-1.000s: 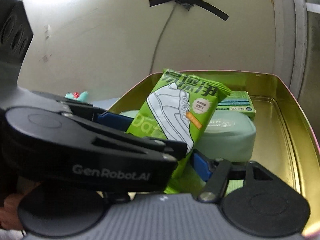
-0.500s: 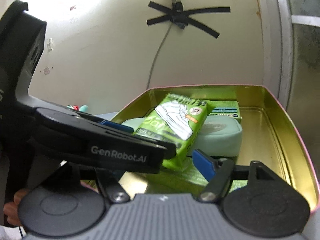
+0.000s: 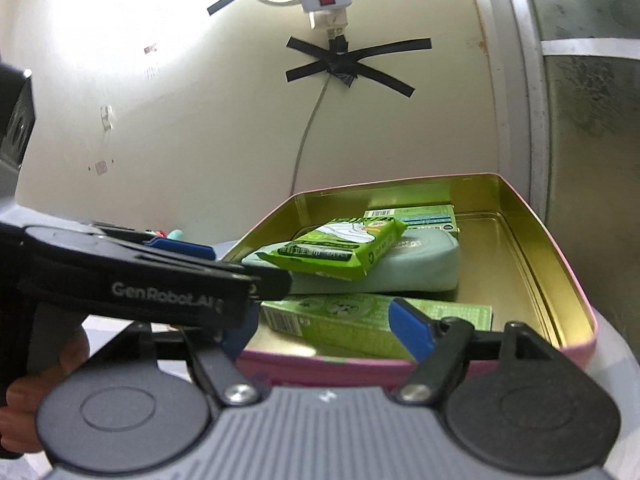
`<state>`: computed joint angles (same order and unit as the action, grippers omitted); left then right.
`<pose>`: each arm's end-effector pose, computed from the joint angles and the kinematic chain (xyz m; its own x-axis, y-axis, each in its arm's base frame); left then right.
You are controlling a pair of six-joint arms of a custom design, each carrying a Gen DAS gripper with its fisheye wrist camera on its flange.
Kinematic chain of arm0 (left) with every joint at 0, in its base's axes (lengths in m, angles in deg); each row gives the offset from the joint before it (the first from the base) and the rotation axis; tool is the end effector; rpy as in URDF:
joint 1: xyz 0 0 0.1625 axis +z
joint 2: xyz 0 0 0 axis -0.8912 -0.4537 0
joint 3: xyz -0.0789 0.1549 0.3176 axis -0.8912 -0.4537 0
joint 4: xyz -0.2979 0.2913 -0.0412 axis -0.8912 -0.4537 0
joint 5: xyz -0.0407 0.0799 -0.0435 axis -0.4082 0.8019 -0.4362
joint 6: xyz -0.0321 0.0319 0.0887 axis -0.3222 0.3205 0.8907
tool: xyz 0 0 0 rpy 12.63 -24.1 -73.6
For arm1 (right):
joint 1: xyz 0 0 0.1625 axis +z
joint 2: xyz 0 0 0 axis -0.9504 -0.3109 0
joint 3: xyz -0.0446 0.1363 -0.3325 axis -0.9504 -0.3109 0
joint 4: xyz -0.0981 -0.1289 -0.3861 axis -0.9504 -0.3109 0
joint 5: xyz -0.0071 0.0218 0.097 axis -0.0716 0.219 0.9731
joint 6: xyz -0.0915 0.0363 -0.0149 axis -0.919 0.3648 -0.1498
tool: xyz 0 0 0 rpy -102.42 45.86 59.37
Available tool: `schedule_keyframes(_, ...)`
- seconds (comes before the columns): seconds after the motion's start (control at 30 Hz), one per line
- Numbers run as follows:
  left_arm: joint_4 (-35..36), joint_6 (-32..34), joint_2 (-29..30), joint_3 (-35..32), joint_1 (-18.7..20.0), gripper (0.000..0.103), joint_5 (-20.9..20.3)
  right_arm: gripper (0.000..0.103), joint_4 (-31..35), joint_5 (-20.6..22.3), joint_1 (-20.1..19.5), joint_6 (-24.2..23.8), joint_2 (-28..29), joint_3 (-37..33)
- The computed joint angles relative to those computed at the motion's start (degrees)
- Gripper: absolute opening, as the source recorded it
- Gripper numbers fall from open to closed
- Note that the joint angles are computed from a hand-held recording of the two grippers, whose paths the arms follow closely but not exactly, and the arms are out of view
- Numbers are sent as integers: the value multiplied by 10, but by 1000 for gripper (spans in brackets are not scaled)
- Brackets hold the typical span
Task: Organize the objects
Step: 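Lower the green wipe pack onto the pouch in the tin and open both grippers, then withdraw both grippers from the tin toward the Virio tissue pack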
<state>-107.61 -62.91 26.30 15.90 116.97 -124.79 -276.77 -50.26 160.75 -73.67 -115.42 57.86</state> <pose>-0.2342 -0.6723 0.0856 -0.6523 0.2088 -0.7287 0.6792 0.5879 -0.4395 0.1189 -0.6578 0.1648 -0.8023 -0.3572 0.4783 -0.5962 0.5188 -0.6127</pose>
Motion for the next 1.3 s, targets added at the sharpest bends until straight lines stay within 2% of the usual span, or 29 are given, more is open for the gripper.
schedule_keyframes(0.43,-58,-1,-42,91,-23,80,24,75,-120,51,-18,61,-38,115)
schedule_keyframes(0.63,-61,-12,-52,109,-23,80,26,75,-142,75,-28,93,-56,151)
schedule_keyframes(0.77,-63,-23,-61,124,-22,80,27,75,-151,77,-29,96,-61,168)
schedule_keyframes(1.0,-102,-33,-95,186,-13,80,16,75,-128,68,-33,94,-54,173)
schedule_keyframes(1.17,-99,-62,-118,227,11,80,23,75,-88,47,-29,83,-32,161)
schedule_keyframes(1.3,-90,-87,-131,242,37,80,46,75,-74,26,-18,61,-12,152)
